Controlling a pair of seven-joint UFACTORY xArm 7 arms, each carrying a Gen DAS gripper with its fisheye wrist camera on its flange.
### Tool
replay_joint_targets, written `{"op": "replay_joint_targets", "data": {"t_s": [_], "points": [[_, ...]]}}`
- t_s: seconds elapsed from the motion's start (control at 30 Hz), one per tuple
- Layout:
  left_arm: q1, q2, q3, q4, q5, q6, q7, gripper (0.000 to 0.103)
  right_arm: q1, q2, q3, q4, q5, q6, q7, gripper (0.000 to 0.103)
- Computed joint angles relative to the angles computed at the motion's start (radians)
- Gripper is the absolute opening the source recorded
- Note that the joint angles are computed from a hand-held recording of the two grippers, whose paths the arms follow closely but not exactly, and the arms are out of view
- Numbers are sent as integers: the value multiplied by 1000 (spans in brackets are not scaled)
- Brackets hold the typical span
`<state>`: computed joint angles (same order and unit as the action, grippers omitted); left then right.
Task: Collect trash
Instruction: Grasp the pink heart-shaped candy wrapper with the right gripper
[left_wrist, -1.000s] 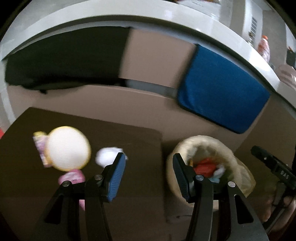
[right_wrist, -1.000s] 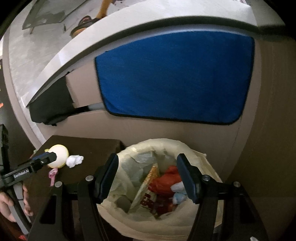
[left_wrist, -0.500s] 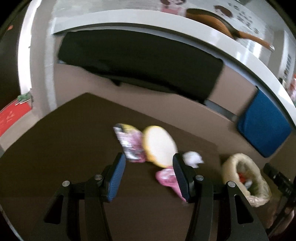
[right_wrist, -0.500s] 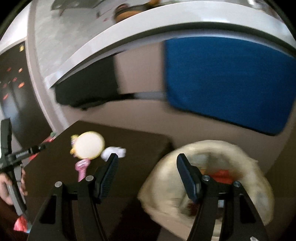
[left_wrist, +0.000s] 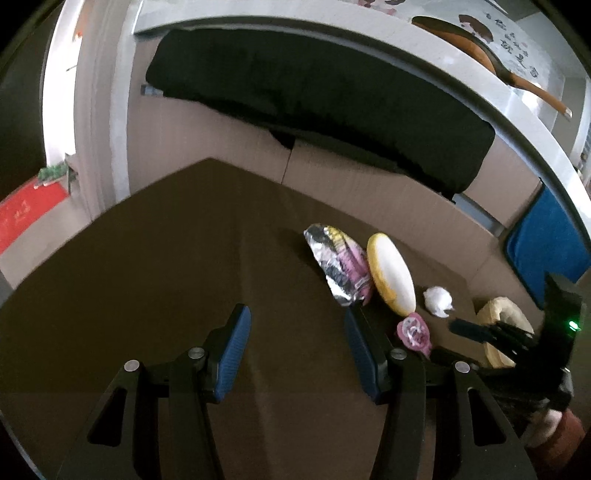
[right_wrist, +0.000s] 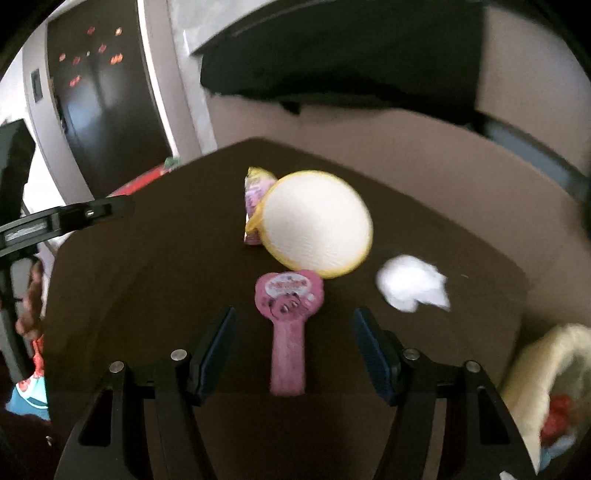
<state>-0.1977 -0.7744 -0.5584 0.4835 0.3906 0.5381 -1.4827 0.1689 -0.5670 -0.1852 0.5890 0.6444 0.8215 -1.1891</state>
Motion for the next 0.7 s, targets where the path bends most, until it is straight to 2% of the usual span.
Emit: {"op": "replay_joint_targets", "data": {"t_s": [0.2,0.23,0.27,0.3,0.4,0.57,0.7], "points": [[-9,6,34,-51,-16,-98,13,54,13,86,58,11,-34,-71,26,61],[-6,7,34,-54,-18,-108,16,54,13,95,60,15,-42,-70,32,58],[0,13,34,-56,-18,-124,19,54,12,105,57,21,-47,-62,35,48],[8,22,33,-57,-18,-144,21,54,11,106,53,24,-45,-56,33,47],[26,49,29,-47,-22,-190,30,54,3,82,16,30,-13,-19,6,47],[82,154,7,0,-18,-330,56,54,-65,46,-55,49,6,55,2,47],[182,260,-70,82,3,-413,56,54,-146,34,-108,54,-1,89,-10,47]]}}
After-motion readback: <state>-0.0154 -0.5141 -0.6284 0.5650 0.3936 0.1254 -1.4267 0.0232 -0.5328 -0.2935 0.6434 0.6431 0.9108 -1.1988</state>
